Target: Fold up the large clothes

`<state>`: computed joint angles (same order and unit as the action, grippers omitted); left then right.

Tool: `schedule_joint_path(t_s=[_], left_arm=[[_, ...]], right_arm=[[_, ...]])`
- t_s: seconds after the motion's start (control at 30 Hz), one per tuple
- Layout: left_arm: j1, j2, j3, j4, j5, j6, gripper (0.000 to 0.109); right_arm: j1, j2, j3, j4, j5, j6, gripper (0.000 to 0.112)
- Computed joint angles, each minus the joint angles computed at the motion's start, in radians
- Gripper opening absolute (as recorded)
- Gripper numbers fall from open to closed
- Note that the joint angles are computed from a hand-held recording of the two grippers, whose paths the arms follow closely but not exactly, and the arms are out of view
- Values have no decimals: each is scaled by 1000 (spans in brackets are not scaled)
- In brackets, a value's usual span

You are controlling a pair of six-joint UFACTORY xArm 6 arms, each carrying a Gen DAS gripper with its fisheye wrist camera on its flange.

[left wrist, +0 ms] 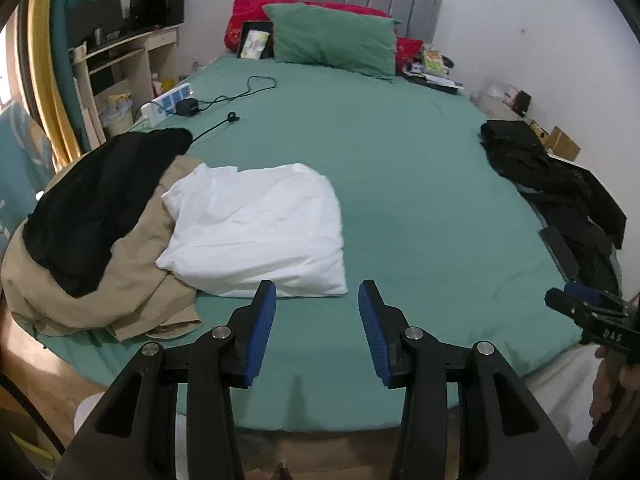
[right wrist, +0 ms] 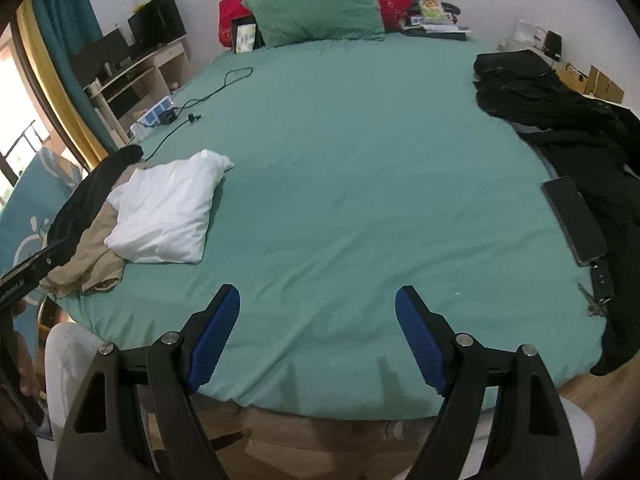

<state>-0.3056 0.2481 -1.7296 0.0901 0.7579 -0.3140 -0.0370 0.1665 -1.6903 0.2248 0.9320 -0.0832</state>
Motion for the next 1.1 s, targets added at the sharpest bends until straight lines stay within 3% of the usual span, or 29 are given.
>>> schedule_joint_path(t_s=[0.87, 1.0, 1.1], left_arm=[[-64, -110, -34, 213, -69, -154, 47], [-61, -133, -13, 235, -97, -179, 58], [-60, -149, -1, 251, -113, -195, 60]], right_arm=[[8, -128, -16, 6, -103, -68, 80], [15, -141, -20, 11, -117, -83, 80], [24, -151, -21, 8, -135, -88, 80]])
